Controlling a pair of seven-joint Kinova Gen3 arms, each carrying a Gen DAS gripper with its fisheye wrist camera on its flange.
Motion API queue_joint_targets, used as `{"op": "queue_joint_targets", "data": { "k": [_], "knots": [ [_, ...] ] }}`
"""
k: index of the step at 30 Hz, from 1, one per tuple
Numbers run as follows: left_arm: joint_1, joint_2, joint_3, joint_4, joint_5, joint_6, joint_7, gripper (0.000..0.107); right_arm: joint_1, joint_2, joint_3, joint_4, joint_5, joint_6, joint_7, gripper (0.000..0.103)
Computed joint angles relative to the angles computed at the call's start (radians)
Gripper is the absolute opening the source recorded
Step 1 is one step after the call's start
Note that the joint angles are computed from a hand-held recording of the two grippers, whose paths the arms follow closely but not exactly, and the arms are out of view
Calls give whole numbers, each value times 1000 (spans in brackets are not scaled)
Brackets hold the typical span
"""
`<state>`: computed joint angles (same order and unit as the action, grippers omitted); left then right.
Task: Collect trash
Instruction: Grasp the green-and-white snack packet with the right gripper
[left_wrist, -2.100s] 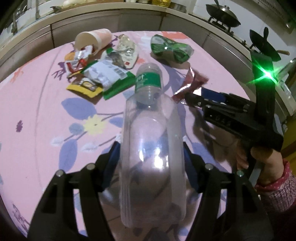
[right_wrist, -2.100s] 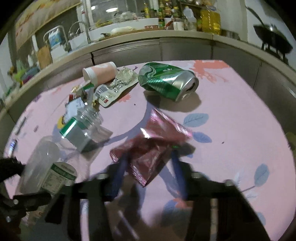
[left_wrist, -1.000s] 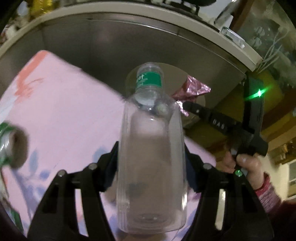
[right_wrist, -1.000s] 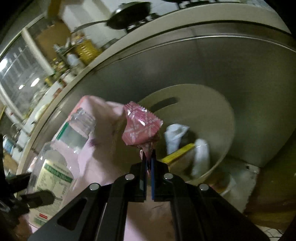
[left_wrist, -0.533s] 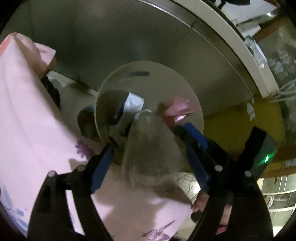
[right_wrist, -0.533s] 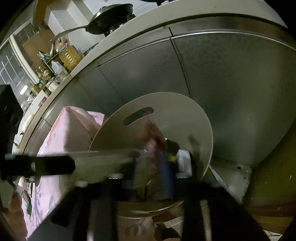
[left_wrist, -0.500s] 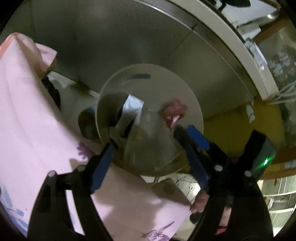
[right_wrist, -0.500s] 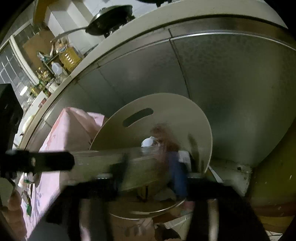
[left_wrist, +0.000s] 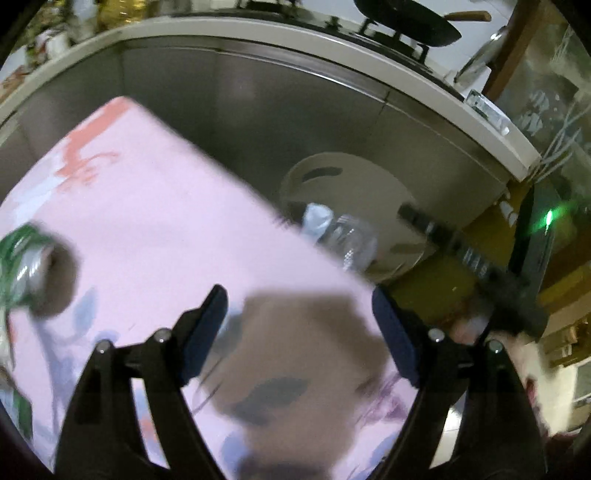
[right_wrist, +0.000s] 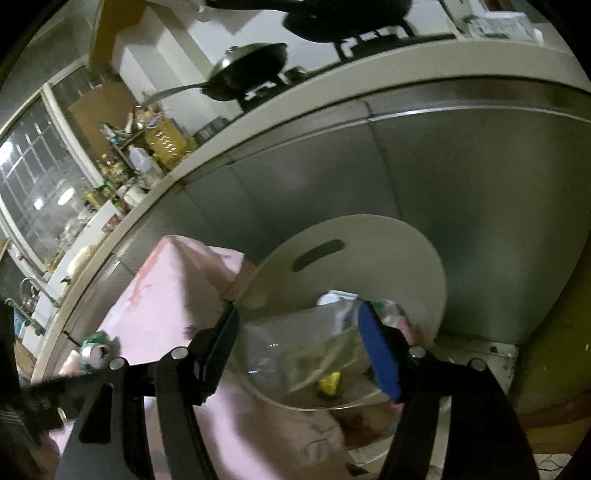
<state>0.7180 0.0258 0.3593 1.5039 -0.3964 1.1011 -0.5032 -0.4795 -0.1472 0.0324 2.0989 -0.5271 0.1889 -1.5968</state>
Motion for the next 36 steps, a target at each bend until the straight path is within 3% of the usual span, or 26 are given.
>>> {"op": "queue_joint_targets", "data": {
  "k": [3,6,9,13,16,19,21,23,25,28,31,34,36],
  "knots": [
    [4,-107,33,110,-40,33,100,77,1,-13,-50,-15,30,-10,-37,64],
    [-25,-227,90,208,-53,115,207,77,-67,-21,-42,-30,30,-16,-27,64],
    [-131,-353,176,268,-12,237,275,77,-142,-9,-22,-57,7,1,13,64],
    [-197,-539,180,350,6,400,309,85,-210,45,-31,-125,-81,73,114,64],
    [-172,-668,69,397,26,468,356,85,-219,90,-97,-181,-105,125,155,64],
    [-160,-801,-30,445,42,455,388,85,-230,161,-172,-269,-112,197,205,58],
    [-193,-869,-64,469,62,420,374,85,-279,222,-200,-344,-44,238,174,50],
    [-242,-922,-86,488,87,392,333,85,-301,278,-242,-423,36,285,129,49],
    [-265,-950,-92,497,97,383,315,85,-312,346,-304,-515,106,334,114,49],
    [-285,-1005,-112,507,114,385,281,85,-376,438,-336,-640,222,390,80,49],
    [-298,-1048,-145,521,125,383,240,85,-468,506,-301,-734,335,428,11,59],
    [-318,-1068,-165,523,137,382,197,85,-488,572,-324,-816,412,475,-32,60],
    [-333,-1073,-175,527,144,369,169,85,-462,586,-357,-830,394,485,9,41]
  ]
}}
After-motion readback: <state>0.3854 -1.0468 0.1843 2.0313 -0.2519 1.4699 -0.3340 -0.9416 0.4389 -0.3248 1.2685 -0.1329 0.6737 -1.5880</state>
